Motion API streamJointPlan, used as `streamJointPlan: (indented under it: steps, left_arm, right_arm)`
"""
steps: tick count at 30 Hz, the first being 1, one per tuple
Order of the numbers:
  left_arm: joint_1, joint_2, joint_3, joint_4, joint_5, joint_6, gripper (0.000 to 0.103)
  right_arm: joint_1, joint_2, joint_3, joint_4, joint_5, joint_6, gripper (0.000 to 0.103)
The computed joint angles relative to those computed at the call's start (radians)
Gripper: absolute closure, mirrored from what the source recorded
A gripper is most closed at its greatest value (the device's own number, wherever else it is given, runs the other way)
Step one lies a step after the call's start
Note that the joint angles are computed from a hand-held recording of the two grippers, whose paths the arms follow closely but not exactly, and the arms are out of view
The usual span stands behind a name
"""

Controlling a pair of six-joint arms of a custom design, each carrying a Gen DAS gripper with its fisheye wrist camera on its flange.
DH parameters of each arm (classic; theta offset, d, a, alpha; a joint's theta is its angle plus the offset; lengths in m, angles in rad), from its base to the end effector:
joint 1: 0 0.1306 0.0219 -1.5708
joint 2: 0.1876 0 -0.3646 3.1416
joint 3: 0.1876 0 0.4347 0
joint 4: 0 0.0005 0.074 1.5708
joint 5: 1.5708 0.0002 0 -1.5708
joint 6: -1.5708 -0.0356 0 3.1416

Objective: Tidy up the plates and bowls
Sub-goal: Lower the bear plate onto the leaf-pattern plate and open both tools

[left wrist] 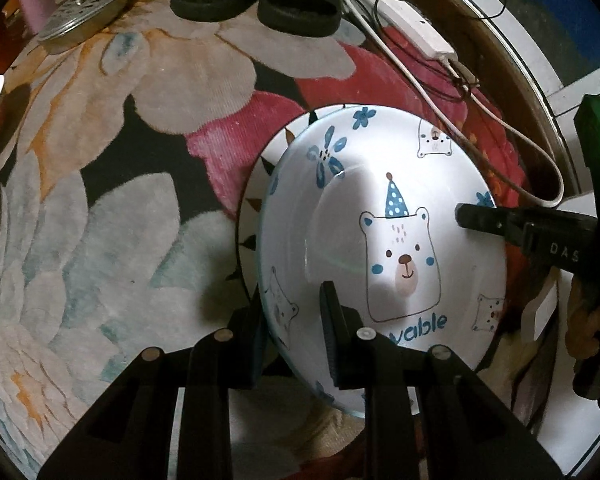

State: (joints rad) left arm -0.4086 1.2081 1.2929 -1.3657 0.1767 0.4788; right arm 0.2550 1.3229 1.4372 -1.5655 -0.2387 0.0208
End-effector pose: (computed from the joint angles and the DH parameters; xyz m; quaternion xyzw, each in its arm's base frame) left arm 0.3850 -0.1741 0.4219 -0.0218 0.9855 -0.1406 0.0925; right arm 0.4282 0.1198 0.4363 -0.1433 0.9807 0.1250 0.0450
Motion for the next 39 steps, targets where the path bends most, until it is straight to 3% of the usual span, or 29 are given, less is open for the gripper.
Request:
streamJointPlan:
  steps: [7,10,11,14,16,18,20,27,31,39]
  left_arm:
    - [-0.010,0.026,0.014,-0.014,0.021,0.000,0.077]
    - [0.000,0.032,0.018,-0.006,0.065,0.008,0.060]
    - [0.004,0.034,0.018,0.003,0.085,0.014,0.049]
    - [0.011,0.027,0.012,0.029,0.141,0.045,0.029]
    - [0.013,0.023,0.011,0.040,0.160,0.058,0.020]
    - [0.010,0.013,0.010,0.055,0.161,0.062,0.002]
    - [-0.002,0.005,0.018,0.065,0.132,0.056,0.001]
    - [-0.021,-0.003,0.046,0.047,0.013,0.030,0.001]
    - [-0.003,-0.022,0.032,0.037,-0.050,0.029,0.001]
    - [0.069,-0.074,-0.011,0.022,-0.081,0.022,0.001]
  right_arm:
    - [-0.012,0.001,-0.011,0.013,0.020,-0.003,0.088]
    - [-0.009,-0.002,-0.012,0.013,0.025,-0.021,0.087]
    - [-0.009,0.001,-0.010,0.011,0.023,-0.031,0.087]
    - [-0.007,0.010,-0.004,0.003,0.021,-0.049,0.087]
    - [-0.011,0.008,-0.006,0.004,0.011,-0.058,0.085]
    - [-0.016,0.001,-0.009,0.009,-0.001,-0.067,0.078]
    - [-0.019,-0.008,-0.007,0.023,-0.014,-0.071,0.067]
    - [0.007,-0.041,-0.009,0.057,0.018,-0.086,0.004]
    - [0.038,-0.048,-0.017,0.059,0.050,-0.096,0.001]
    - [0.094,-0.052,-0.017,0.076,0.076,-0.124,0.000]
